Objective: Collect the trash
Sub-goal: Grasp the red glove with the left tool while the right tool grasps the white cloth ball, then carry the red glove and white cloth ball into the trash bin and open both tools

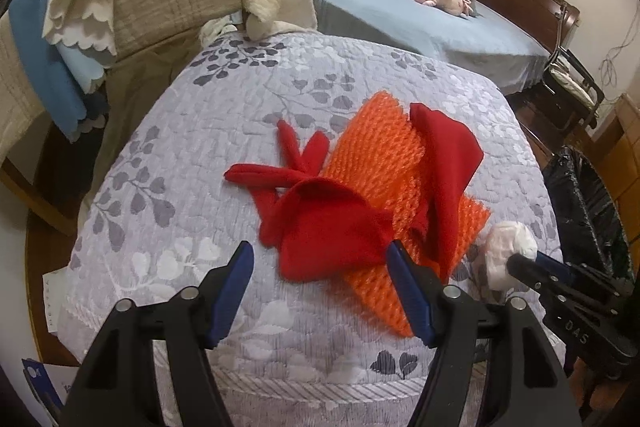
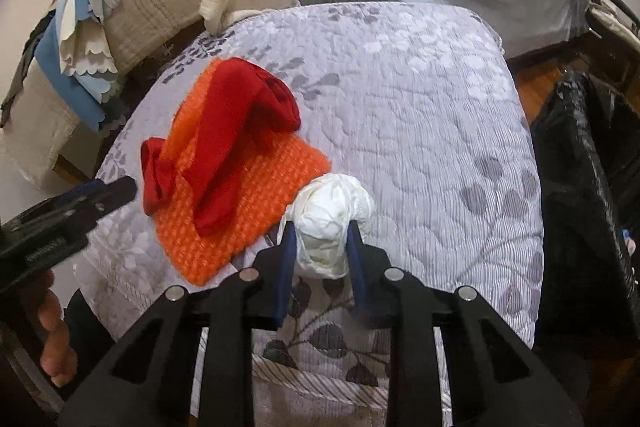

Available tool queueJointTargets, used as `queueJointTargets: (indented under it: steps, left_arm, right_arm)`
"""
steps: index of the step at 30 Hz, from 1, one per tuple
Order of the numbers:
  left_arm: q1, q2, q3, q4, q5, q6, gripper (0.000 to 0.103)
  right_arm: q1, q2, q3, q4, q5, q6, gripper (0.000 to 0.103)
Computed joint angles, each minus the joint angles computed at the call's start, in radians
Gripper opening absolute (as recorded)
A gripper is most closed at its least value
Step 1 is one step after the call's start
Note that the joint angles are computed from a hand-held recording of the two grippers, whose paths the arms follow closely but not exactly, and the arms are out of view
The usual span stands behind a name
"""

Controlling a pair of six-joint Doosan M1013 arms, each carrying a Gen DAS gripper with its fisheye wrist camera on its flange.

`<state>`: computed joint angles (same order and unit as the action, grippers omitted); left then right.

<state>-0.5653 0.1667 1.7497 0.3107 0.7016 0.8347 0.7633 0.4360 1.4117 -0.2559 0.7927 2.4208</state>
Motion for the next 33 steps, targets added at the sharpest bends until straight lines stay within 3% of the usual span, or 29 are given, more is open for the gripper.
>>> queueJointTargets:
  steps: [7,9,10,12,15,33]
  left_arm:
    - [0.005,0.032,-0.023,-0.029,0.001,0.026,0.068]
    - [0.008,0.039,-0.026,-0.044,-0.001,0.04,0.064]
    - [0.011,0.043,-0.028,-0.061,-0.001,0.056,0.058]
    - [0.021,0.049,-0.033,-0.123,0.003,0.116,0.021]
    - [0.026,0.043,-0.028,-0.153,-0.001,0.135,0.005]
    - [0.016,-0.06,0.008,-0.092,0.008,0.092,0.003]
  right_arm:
    - [-0.007,0.004,-0.01,0.023,-0.003,-0.027,0.024]
    - [-0.007,0.005,-0.012,0.026,-0.002,-0.031,0.024]
    - [-0.007,0.006,-0.013,0.026,-0.002,-0.032,0.024]
    - [-0.007,0.005,-0.013,0.025,-0.002,-0.029,0.024]
    - [-0.008,0.003,-0.01,0.025,-0.002,-0.027,0.024]
    - [0.008,-0.036,0.009,-0.021,-0.003,0.003,0.024]
